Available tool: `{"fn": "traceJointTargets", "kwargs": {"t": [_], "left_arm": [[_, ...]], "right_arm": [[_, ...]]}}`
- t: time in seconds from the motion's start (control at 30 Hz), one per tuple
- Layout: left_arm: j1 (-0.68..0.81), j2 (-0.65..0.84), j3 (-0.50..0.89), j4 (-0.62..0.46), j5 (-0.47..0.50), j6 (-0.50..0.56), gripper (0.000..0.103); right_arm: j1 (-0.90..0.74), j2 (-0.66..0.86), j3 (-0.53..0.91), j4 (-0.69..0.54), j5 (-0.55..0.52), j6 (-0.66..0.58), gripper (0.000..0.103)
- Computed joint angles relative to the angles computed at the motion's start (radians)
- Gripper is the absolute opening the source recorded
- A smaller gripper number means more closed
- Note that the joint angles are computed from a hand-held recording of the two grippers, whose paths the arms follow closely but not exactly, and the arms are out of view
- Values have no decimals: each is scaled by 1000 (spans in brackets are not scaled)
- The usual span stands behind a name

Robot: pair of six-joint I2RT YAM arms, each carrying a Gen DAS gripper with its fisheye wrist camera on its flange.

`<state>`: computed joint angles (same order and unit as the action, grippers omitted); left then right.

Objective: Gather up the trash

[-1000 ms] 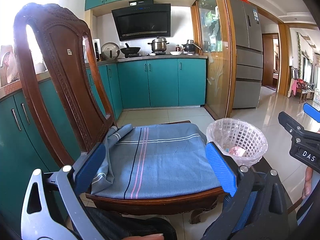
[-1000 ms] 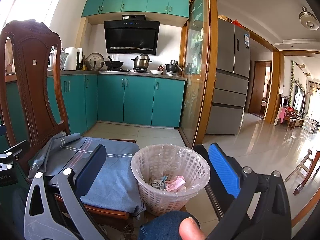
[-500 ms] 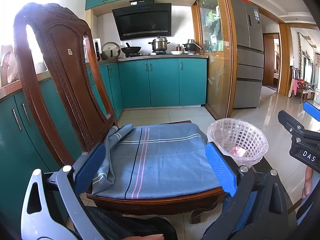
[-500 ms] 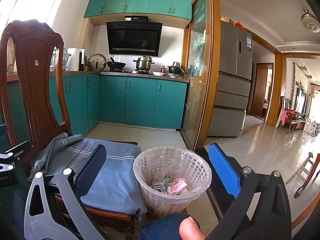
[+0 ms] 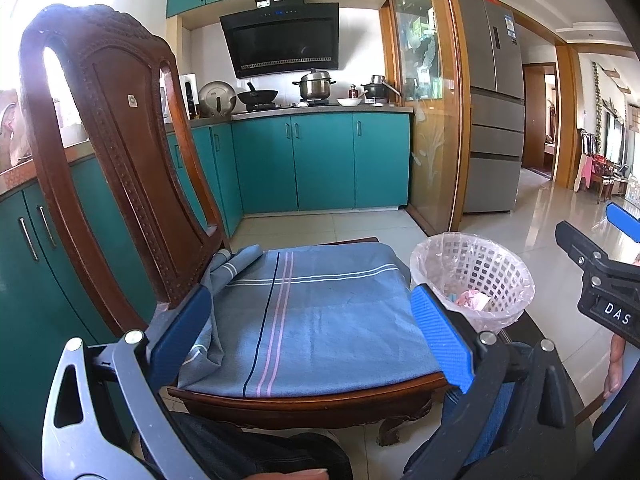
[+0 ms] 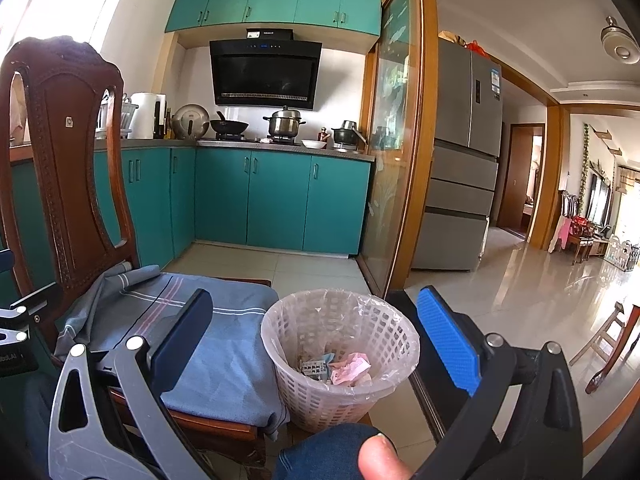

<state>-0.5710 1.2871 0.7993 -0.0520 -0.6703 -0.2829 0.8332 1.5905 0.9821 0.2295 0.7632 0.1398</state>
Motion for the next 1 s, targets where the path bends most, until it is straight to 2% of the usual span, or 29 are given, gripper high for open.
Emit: {"fn": "traceJointTargets", "kwargs": {"t": [0.53, 1.0], "left_arm": [[9, 28, 15, -4, 21, -1, 100], [35, 75, 34, 2, 83, 2, 100]], "right_arm": [[-9, 16, 8, -10, -11, 3, 100], [-42, 46, 21, -29, -50, 24, 100]]}}
